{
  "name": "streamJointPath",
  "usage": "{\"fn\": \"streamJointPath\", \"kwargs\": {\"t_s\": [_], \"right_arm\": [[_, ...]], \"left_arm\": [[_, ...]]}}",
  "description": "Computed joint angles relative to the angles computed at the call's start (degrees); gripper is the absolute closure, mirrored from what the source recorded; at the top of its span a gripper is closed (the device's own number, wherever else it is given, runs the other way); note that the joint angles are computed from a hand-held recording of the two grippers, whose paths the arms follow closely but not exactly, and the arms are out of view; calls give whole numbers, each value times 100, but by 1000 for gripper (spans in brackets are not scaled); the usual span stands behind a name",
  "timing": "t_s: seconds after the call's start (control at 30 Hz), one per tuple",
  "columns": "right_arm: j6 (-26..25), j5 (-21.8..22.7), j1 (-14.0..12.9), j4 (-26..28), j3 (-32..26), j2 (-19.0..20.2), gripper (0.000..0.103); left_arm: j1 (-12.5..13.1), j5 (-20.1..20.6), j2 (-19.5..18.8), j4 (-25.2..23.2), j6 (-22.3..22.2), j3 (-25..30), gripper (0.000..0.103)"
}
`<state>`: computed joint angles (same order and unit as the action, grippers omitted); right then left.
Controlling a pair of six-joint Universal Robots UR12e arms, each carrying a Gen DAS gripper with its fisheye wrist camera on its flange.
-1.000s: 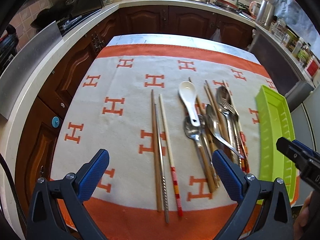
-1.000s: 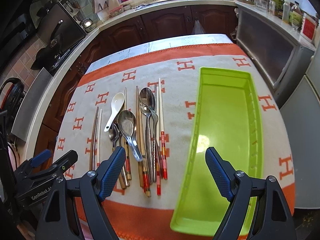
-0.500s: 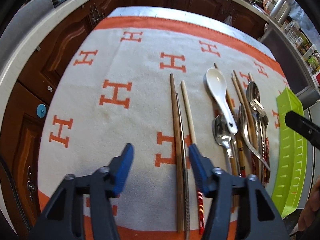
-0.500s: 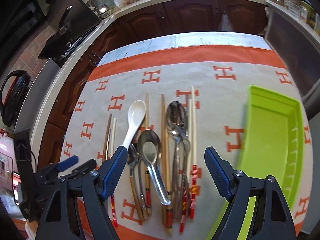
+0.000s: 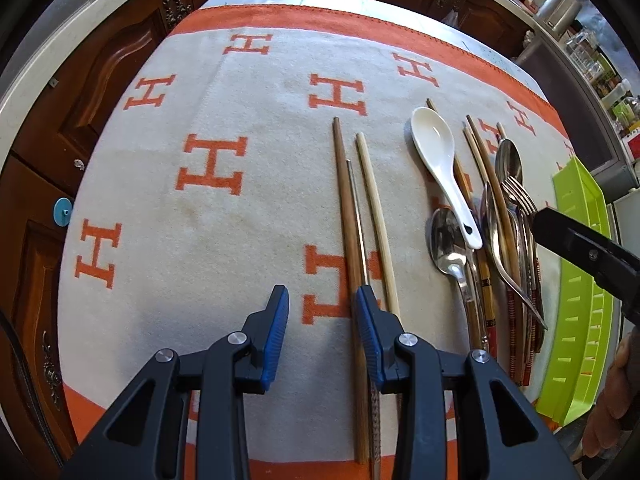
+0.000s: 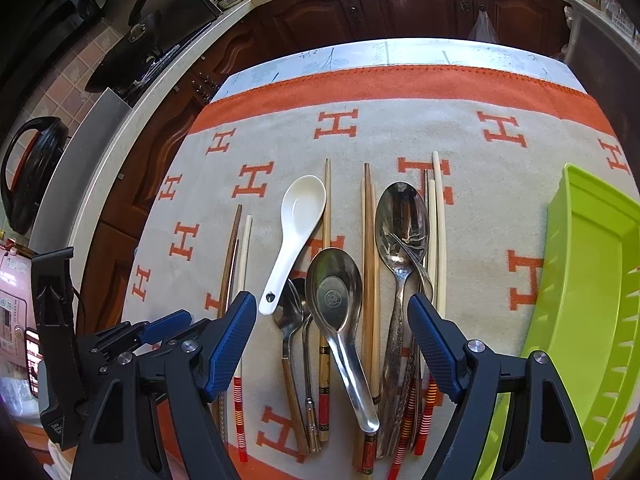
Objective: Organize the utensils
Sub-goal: 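Grasp the plain wooden chopstick with the left tool while the right grasps a steel chopstick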
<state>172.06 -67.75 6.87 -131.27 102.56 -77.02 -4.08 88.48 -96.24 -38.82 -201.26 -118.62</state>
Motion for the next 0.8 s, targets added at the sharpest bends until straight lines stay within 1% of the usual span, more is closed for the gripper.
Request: {"fn": "streamJointPath", "kwargs": {"t_s": [0.1, 0.27, 0.33, 0.43, 0.47, 0.57, 0.6, 0.63, 0.67, 0.7, 0.8], "right_arm": [[-15, -6, -3, 64, -11, 20, 23], [-65, -4, -4, 122, 12, -8, 23], [-88, -10, 1, 136, 22, -18, 23], [-110, 19, -12, 168, 39, -44, 23], [-118, 25, -6, 172, 40, -49, 23], [-154, 14, 13, 179, 49, -74, 23], [-165, 11, 14, 174, 62, -87, 23], [-171, 1, 24, 175, 66, -98, 23], [-176, -11, 34, 179, 70, -111, 23], [-189, -11, 36, 182, 84, -129, 23], [-241, -5, 56, 226, 118, -206, 23]], "left_arm": [[-29, 11, -38, -11, 29, 20, 70], [-81, 198, -74, 17, 45, 40, 70], [-123, 378, -81, -24, 44, 45, 70], [-187, 535, -92, -18, 78, 45, 68], [-210, 560, -122, -85, 87, 71, 68], [-376, 924, -186, -53, 80, 105, 68], [-400, 962, -201, -15, 59, 107, 68], [-388, 926, -194, 8, 35, 101, 70], [-365, 856, -182, 82, 15, 71, 75], [-351, 840, -172, 162, -22, 44, 100], [-213, 642, -37, 226, -80, -86, 99]]}}
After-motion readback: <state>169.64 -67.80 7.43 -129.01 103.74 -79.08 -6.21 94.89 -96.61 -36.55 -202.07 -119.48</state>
